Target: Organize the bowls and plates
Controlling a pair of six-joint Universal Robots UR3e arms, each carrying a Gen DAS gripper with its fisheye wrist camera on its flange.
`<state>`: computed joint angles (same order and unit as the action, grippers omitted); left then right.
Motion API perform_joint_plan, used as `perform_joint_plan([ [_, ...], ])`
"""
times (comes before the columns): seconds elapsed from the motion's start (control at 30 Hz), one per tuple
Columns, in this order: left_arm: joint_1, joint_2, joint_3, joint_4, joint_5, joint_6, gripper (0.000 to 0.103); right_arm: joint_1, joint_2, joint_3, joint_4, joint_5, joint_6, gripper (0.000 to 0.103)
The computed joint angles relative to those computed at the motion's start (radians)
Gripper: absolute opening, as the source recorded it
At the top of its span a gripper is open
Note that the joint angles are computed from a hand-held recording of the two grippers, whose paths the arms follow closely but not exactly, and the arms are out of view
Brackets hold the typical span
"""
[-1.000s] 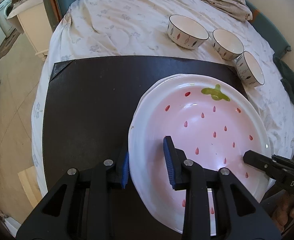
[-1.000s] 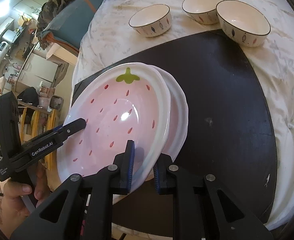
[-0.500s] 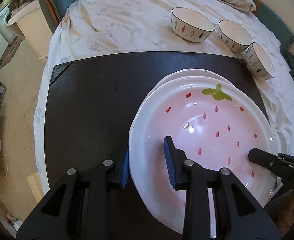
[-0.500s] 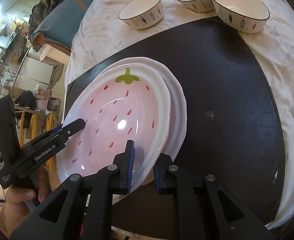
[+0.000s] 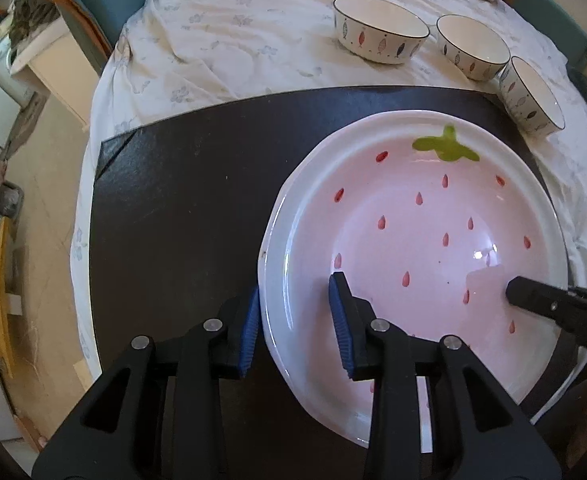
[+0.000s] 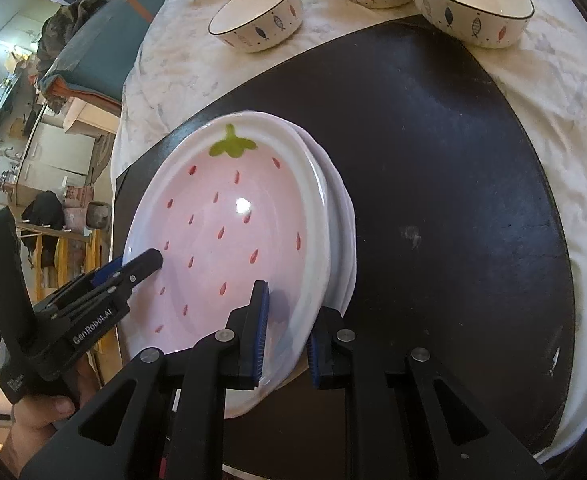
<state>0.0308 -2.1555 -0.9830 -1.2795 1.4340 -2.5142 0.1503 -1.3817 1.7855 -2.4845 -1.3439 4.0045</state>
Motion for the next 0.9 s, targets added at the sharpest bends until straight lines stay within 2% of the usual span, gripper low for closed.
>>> perform_joint_plan([
  [0.17, -0.03, 0.041, -0.113, 0.137, 0.046, 0.055, 0.037, -0.007, 0.004, -0.003, 0.001, 0.0, 0.006, 0.019],
  [0.37, -0.041, 0.046, -0.131, 0.169, 0.075, 0.084, 0.039, -0.017, 0.003, -0.005, 0.011, 0.019, 0.012, 0.022],
  [0.5, -0.047, 0.057, -0.154, 0.195, 0.086, 0.093, 0.039, -0.041, -0.006, 0.005, 0.021, 0.068, 0.004, 0.022],
  [0.63, -0.048, 0.052, -0.149, 0.194, 0.088, 0.09, 0.039, -0.064, -0.027, 0.005, 0.069, 0.112, -0.013, 0.021],
  [0.9, -0.054, 0.072, -0.198, 0.24, 0.098, 0.107, 0.04, -0.097, -0.096, 0.028, 0.137, 0.133, -0.028, 0.021],
])
